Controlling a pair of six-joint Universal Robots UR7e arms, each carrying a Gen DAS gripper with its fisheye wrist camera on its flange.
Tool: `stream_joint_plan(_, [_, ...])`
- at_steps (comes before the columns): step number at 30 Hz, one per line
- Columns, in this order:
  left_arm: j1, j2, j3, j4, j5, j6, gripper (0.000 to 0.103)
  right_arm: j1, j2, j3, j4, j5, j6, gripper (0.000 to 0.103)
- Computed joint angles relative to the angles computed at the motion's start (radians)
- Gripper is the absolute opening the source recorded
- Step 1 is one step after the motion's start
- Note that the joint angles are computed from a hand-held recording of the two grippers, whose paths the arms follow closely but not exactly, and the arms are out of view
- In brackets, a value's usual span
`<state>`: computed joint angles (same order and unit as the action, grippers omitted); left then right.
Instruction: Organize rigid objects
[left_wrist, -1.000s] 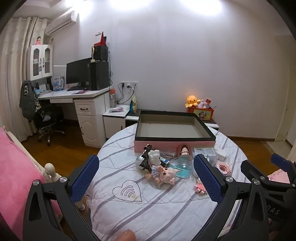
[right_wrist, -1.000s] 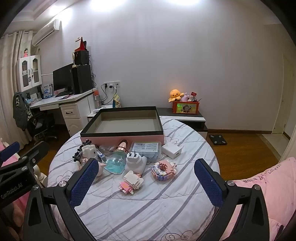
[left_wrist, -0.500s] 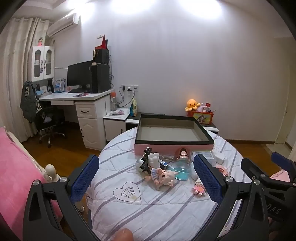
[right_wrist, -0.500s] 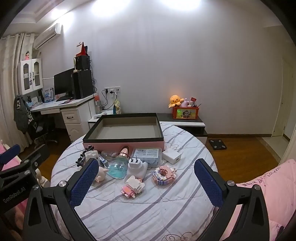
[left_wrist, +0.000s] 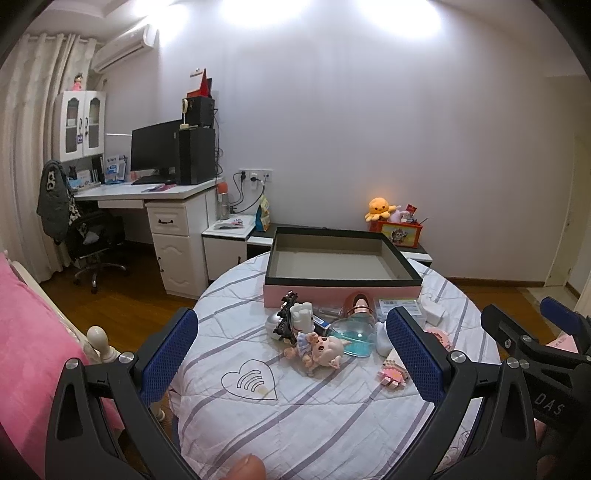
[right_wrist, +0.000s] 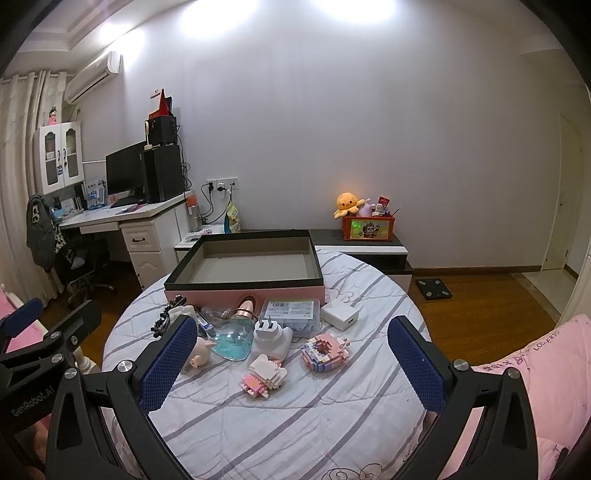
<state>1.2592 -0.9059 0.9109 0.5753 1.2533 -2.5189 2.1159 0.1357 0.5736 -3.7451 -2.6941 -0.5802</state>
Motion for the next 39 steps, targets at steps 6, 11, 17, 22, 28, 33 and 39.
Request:
stream_joint_plan(6, [0.001,-0.002,0.003,-0.001,0.002,-0.001,0.103,0.002,0.002,-0.005,-0.004,-0.001,-0.005,0.103])
stream_joint_plan(11, [0.0,-0.002,0.004,-0.003,0.001,0.0,0.103,0.003,-0.001,-0.006,-0.009,-0.001,-0.01,0.103])
stream_joint_plan(17, [0.001,0.0,-0.002,0.007,0.006,-0.004,0.103,0.004,-0.006,-0.003,-0.011,-0.001,-0.011,0.103])
stream_joint_plan(22, [0.004,0.014,-0.034,0.038,0.013,-0.016,0.103,0.006,-0.004,-0.007,-0.017,0.0,-0.016,0.103])
stream_joint_plan(28, [0.007,0.019,-0.042,0.047,0.018,-0.007,0.103,0.005,-0.004,-0.004,-0.027,0.001,-0.018,0.103])
stream_joint_plan(33, [0.01,0.018,-0.039,0.05,0.024,0.001,0.103,0.003,-0.008,0.005,-0.031,-0.001,-0.015,0.103])
stream_joint_plan(39, [0.009,0.015,-0.031,0.047,0.029,0.001,0.103,0.003,-0.013,0.015,-0.031,0.001,-0.011,0.103])
